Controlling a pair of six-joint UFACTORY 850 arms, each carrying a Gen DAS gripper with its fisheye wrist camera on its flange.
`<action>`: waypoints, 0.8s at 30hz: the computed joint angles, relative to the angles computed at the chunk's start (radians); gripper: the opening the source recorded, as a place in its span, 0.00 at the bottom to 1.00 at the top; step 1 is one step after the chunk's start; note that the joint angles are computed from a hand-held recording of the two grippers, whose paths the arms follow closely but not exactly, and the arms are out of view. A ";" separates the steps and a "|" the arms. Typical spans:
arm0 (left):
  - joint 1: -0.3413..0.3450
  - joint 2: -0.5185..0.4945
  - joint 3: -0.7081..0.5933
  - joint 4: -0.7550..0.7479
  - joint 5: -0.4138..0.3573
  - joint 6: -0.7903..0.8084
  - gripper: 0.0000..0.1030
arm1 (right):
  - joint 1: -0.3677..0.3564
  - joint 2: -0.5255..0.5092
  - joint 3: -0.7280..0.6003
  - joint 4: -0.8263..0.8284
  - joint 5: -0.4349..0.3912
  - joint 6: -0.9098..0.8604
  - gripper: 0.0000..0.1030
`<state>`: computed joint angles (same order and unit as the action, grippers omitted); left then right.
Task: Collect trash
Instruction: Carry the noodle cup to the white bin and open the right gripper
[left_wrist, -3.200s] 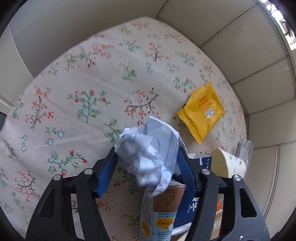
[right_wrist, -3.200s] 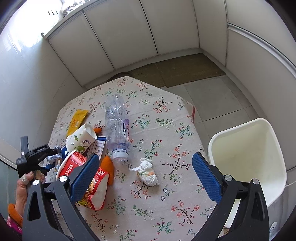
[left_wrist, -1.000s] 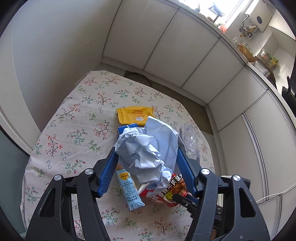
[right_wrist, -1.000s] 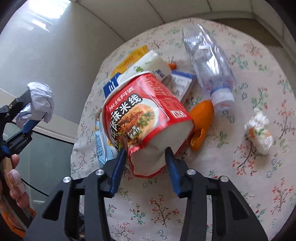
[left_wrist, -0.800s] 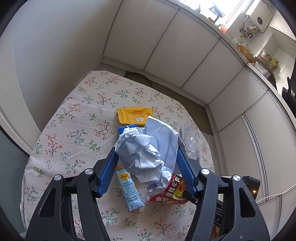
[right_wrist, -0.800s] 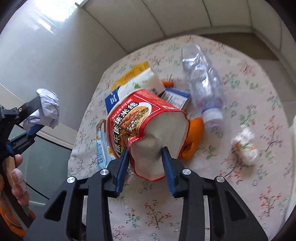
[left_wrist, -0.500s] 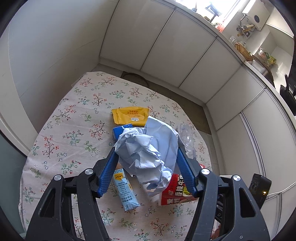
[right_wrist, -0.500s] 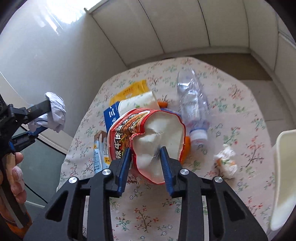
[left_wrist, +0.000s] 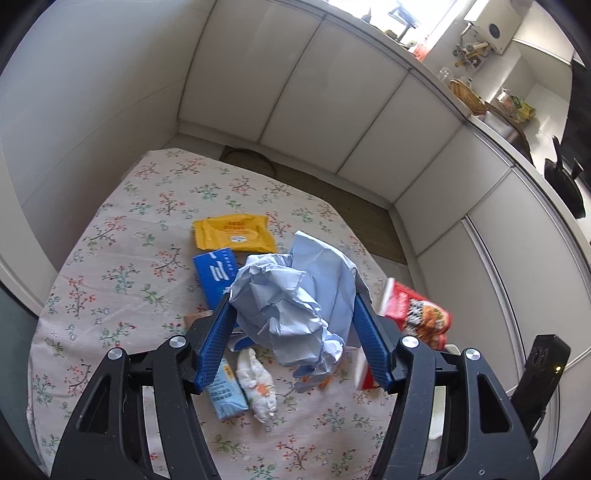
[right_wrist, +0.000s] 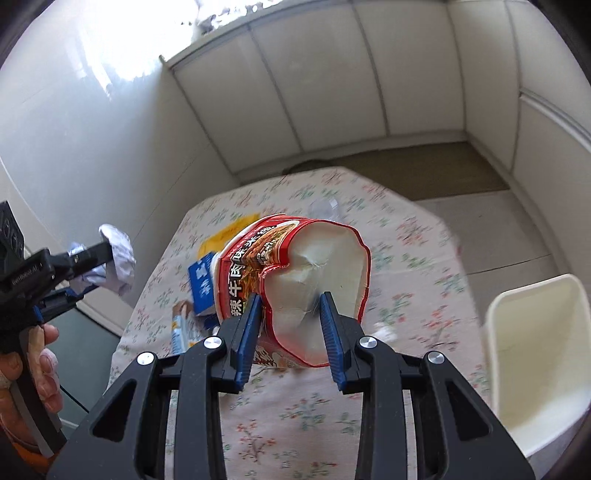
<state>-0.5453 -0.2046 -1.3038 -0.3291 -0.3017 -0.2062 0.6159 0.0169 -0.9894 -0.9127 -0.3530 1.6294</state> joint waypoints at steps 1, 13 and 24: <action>-0.003 -0.002 -0.001 -0.006 0.002 0.008 0.59 | -0.001 0.017 0.012 -0.024 -0.017 0.023 0.32; -0.075 -0.051 -0.052 0.025 0.000 0.018 0.59 | -0.008 0.190 0.127 -0.146 -0.248 0.145 0.32; -0.132 -0.101 -0.098 0.068 -0.006 0.009 0.59 | -0.017 0.272 0.198 -0.103 -0.504 0.084 0.32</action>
<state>-0.6776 -0.3057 -1.4019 -0.2613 -0.3073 -0.1972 0.5991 0.2890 -0.7913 -1.0157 -0.8573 1.7131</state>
